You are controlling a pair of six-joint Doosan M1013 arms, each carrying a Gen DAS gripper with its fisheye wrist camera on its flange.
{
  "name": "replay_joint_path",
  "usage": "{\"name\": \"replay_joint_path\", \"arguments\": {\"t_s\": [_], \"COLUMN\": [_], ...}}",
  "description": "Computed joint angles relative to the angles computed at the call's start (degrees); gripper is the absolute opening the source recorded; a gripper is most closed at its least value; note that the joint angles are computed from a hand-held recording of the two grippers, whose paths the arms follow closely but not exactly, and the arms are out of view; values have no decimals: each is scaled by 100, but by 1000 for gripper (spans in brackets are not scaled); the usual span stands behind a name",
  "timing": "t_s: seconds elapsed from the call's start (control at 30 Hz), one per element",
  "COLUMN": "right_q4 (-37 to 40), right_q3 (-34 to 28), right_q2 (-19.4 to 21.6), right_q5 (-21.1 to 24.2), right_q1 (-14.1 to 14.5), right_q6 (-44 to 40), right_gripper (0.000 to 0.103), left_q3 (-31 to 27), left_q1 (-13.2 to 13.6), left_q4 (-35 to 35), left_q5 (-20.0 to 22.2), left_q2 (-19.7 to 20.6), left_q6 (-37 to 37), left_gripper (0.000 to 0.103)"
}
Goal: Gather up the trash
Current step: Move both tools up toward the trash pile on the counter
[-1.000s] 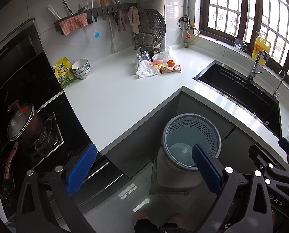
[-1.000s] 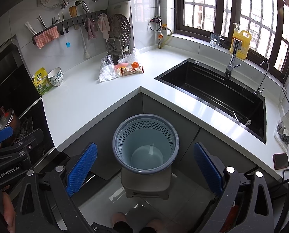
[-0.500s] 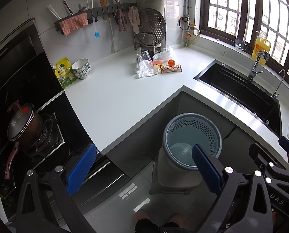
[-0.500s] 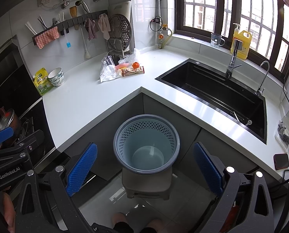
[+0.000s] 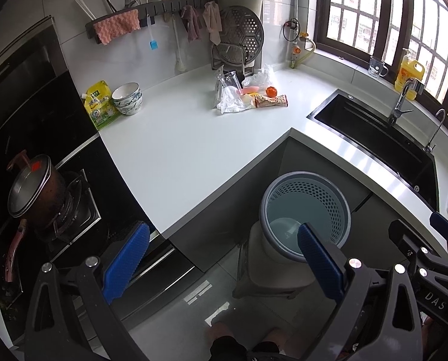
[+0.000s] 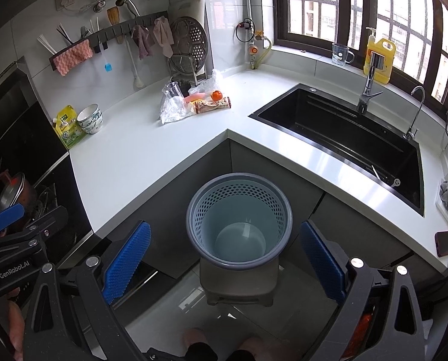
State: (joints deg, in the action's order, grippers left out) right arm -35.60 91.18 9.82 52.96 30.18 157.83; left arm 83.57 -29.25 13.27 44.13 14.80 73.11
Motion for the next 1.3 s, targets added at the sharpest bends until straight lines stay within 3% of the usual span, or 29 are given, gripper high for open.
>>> {"name": "replay_joint_path", "arguments": {"t_s": [0.17,0.3,0.47,0.63,0.87,1.03,1.17,1.3], "right_q4": [-88,-1,-4,615,1156,1896,2668,1893], "right_q3": [-155,-174,-266,-109,-157,-541,-991,-1577], "right_q2": [152,178,298,284,379,690,1054,1511], "right_q5": [100,-184,-137,-794,-1761,-1948,-1920,-1759], "right_q1": [26,-58,-157,-494,-1075,-1479,-1740,-1749], "right_q6": [93,153,11,-588,-1739,-2828,-3518,-3362], "right_gripper": [95,95,95,95,95,95,95,95], "left_q3": [-122,-330,-588,-937,-1585,-2153,-2830,-3741], "left_q1": [165,309,397,351,180,96,154,260], "left_q4": [-164,-428,-646,-699,-194,204,303,381], "left_q5": [-53,4,79,306,426,733,1207,1527], "left_q2": [126,320,600,900,1298,1633,2031,2617], "left_q6": [235,598,895,901,21,-464,-611,-497], "left_gripper": [97,97,97,97,97,97,97,97]}}
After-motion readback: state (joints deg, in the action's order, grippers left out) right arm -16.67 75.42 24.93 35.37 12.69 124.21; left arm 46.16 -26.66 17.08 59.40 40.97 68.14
